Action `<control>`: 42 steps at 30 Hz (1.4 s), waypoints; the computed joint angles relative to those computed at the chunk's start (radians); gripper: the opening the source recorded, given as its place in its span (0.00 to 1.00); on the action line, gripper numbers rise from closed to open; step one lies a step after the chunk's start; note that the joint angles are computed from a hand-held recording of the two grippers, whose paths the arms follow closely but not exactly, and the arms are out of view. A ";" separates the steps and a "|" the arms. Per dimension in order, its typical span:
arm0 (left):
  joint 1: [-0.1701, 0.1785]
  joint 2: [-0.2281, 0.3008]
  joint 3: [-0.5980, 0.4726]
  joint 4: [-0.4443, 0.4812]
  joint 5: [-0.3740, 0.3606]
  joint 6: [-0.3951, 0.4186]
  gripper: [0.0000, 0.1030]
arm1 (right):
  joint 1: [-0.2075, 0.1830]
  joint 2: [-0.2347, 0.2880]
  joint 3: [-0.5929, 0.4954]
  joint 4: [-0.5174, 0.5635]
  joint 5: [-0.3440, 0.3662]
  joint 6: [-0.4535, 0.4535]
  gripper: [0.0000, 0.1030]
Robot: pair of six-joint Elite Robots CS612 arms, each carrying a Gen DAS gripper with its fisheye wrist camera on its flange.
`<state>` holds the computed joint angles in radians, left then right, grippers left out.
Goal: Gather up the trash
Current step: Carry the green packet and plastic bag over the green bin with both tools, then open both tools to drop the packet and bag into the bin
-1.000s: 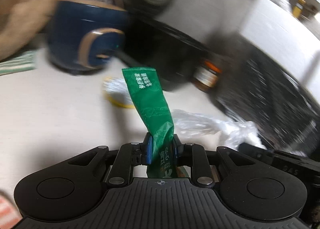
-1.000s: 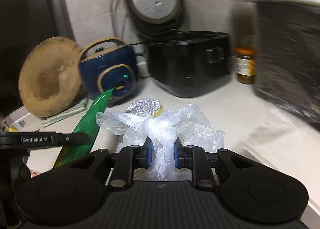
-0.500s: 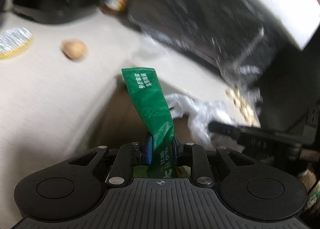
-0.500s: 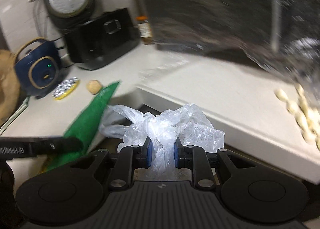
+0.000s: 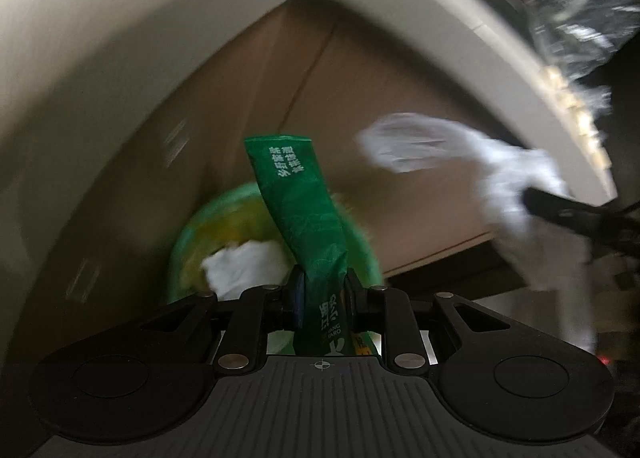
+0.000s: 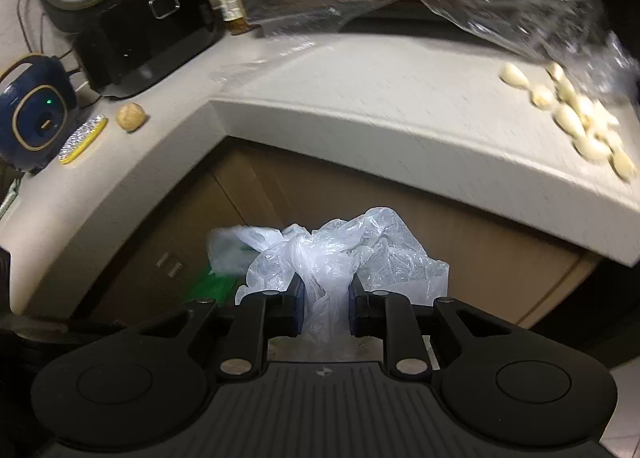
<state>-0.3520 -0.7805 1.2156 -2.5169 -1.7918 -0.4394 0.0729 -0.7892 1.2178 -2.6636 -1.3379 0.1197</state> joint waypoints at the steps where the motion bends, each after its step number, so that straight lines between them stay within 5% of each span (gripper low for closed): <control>1: 0.000 0.003 0.003 0.016 0.010 -0.014 0.23 | -0.002 -0.002 0.010 0.003 -0.001 0.010 0.19; 9: -0.005 0.040 -0.010 0.085 0.018 -0.023 0.23 | -0.009 -0.009 0.053 0.063 -0.023 0.055 0.19; 16: -0.026 0.124 -0.058 -0.028 0.035 0.004 0.24 | -0.014 -0.006 0.059 0.075 -0.024 0.075 0.19; 18: -0.018 0.172 -0.117 0.065 -0.014 -0.031 0.25 | -0.013 -0.002 0.054 0.088 -0.025 0.069 0.19; 21: -0.026 0.194 -0.135 0.120 0.032 -0.075 0.28 | -0.012 -0.002 0.054 0.087 -0.029 0.054 0.19; 24: -0.028 0.189 -0.136 0.155 0.045 -0.080 0.28 | -0.011 0.006 0.041 0.086 -0.032 0.056 0.19; 31: -0.006 0.181 -0.148 0.165 -0.088 -0.131 0.28 | -0.009 0.038 -0.001 0.192 -0.005 0.074 0.19; 38: 0.005 0.092 -0.082 -0.021 -0.123 -0.151 0.28 | -0.001 0.102 -0.092 0.369 0.107 0.060 0.21; 41: 0.008 0.054 -0.072 -0.073 -0.109 -0.120 0.28 | -0.004 0.142 -0.146 0.463 0.198 0.078 0.34; 42: 0.008 0.042 -0.065 -0.106 -0.100 -0.115 0.28 | -0.004 0.153 -0.161 0.482 0.210 0.085 0.47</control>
